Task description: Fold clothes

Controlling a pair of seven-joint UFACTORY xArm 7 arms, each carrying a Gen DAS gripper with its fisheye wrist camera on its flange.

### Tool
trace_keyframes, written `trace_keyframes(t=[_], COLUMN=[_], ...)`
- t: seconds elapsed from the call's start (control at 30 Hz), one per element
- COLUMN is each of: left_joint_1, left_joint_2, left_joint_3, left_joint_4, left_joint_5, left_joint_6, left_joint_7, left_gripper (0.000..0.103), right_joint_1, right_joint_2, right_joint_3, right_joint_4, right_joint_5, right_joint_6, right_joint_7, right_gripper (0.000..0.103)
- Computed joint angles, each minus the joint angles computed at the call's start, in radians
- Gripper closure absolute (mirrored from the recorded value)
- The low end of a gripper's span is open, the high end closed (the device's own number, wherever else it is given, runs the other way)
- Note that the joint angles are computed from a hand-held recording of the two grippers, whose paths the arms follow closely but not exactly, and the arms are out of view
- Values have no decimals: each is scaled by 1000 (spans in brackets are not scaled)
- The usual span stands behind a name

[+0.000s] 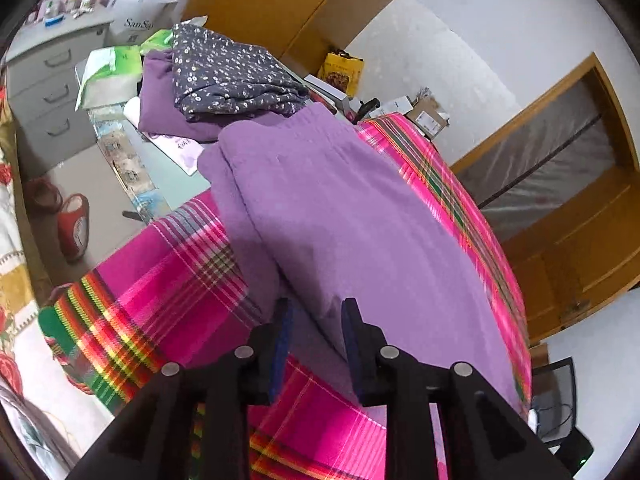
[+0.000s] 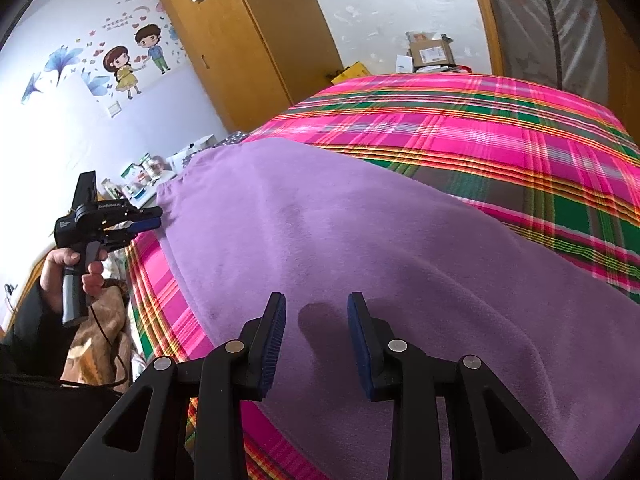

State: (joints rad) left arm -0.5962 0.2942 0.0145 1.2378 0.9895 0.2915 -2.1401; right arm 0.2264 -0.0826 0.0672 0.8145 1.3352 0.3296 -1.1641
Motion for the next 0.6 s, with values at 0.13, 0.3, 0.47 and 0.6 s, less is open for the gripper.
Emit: trace_keyframes(t=[0.13,0.3,0.47,0.6], left_joint_1=[-2,-9,-29,15], left_joint_2=[30,30,-17,-6], left_joint_3=[0,-2,2,-29], left_joint_4=[40,37,3,-12], left_joint_5=[-27,-80,-6,-55], left_joint_6=[17,34,64,37], left_joint_7=[29,88,37,86], left_gripper=[77,101,101,101], right_joint_1=[1,5,5,5], right_joint_2=[8,0,-4,10], right_joint_3=[3,7,2,2], right_joint_4=[7,-1,-4,8], right_joint_5=[-5,-5,-14,-15], right_joint_6=[3,-7,-12,-5], right_joint_7=[2,2,20,19], right_gripper=[70,70,70,70])
